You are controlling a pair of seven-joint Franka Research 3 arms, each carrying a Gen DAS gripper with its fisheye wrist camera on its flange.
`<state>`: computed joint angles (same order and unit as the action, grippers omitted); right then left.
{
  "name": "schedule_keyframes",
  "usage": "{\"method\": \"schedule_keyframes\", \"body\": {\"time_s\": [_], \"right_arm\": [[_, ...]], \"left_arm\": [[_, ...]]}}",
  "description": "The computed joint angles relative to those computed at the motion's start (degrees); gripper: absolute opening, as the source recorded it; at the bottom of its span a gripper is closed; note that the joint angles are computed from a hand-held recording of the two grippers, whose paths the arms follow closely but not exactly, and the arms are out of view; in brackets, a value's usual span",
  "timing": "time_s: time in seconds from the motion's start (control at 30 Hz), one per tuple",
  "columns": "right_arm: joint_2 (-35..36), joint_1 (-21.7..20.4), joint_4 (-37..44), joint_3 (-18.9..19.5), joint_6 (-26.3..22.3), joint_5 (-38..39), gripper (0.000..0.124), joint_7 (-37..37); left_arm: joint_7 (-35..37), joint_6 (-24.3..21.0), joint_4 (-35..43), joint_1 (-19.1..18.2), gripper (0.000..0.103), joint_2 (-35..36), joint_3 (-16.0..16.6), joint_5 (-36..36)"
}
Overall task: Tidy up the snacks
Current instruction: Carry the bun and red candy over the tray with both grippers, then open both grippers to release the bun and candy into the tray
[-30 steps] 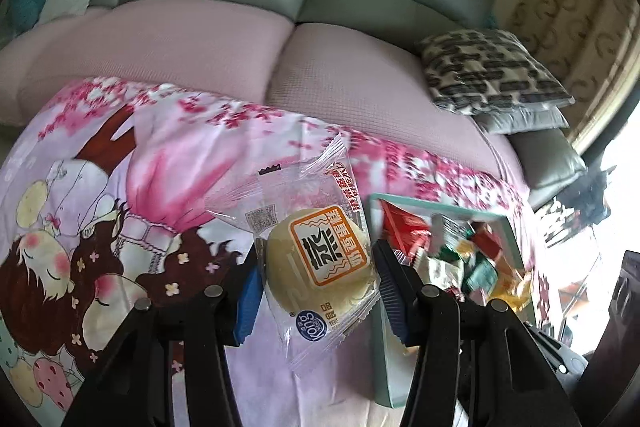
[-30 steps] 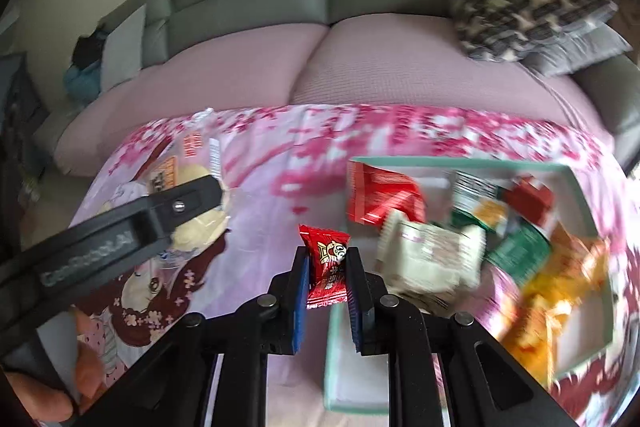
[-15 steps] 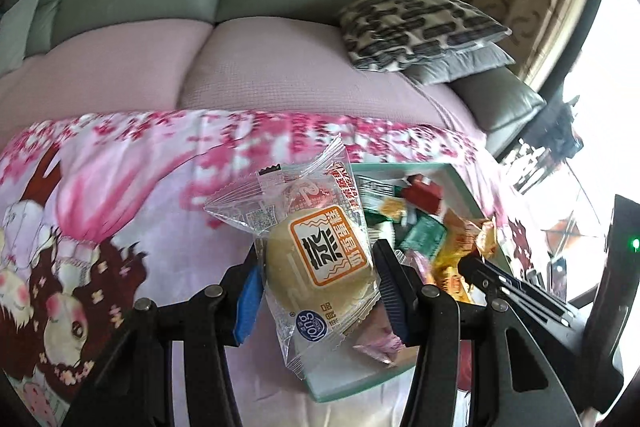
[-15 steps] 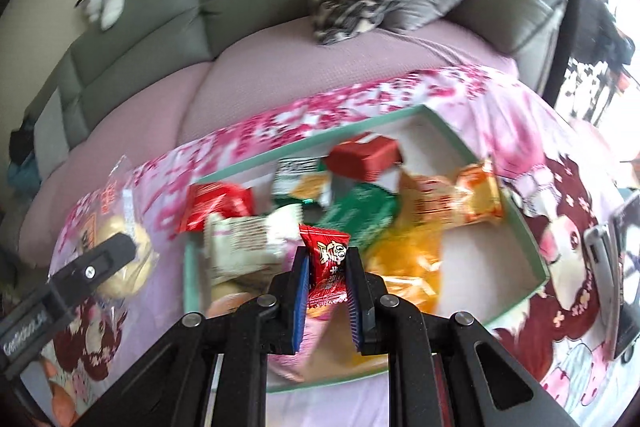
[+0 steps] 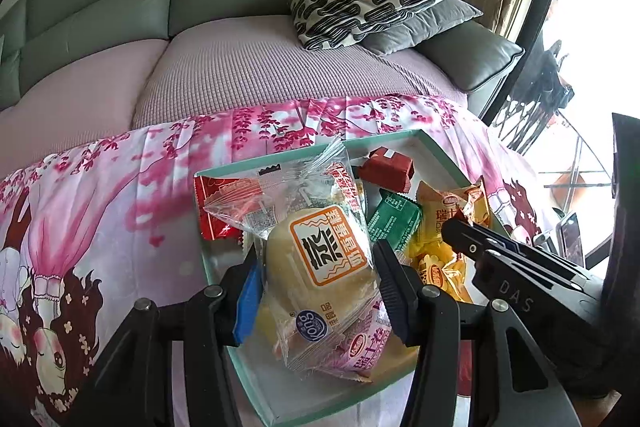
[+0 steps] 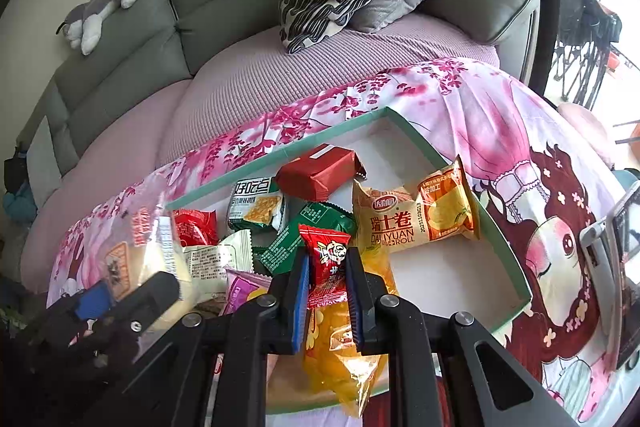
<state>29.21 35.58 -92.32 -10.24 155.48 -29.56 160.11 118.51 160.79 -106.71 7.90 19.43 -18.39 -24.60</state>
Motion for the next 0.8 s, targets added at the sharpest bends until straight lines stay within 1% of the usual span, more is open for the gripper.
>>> {"method": "schedule_keyframes", "body": {"time_s": [0.27,0.5,0.53,0.63,0.67,0.73,0.8], "right_arm": [[0.0,-0.2,-0.2,-0.2,0.7,0.2,0.019,-0.1],[0.0,-0.6,-0.4,0.1,0.6,1.1,0.021,-1.0],[0.0,-0.7,-0.3,0.2,0.6,1.3,0.021,-1.4],[0.2,-0.6,-0.1,0.2,0.4,1.6,0.021,-1.8],[0.2,-0.6,0.0,0.2,0.3,1.6,0.021,-1.9],[0.3,-0.7,0.1,0.3,0.1,2.0,0.021,-2.4],[0.5,-0.9,0.4,0.6,-0.2,2.3,0.021,-3.1]], "left_arm": [[-1.1,1.0,0.3,-0.9,0.055,0.9,0.0,2.0],[-2.8,0.3,0.6,-1.0,0.056,1.3,-0.2,3.7],[-2.9,-0.2,0.7,-0.9,0.057,1.4,-0.2,3.6],[-4.7,-1.0,0.9,-1.0,0.066,1.1,0.3,3.5],[-4.5,-1.0,0.9,-0.6,0.068,1.0,0.0,2.8],[-3.5,-1.3,0.9,0.4,0.068,0.8,-0.8,1.1],[-3.0,-1.4,0.8,0.6,0.069,0.3,-0.7,0.0]]}}
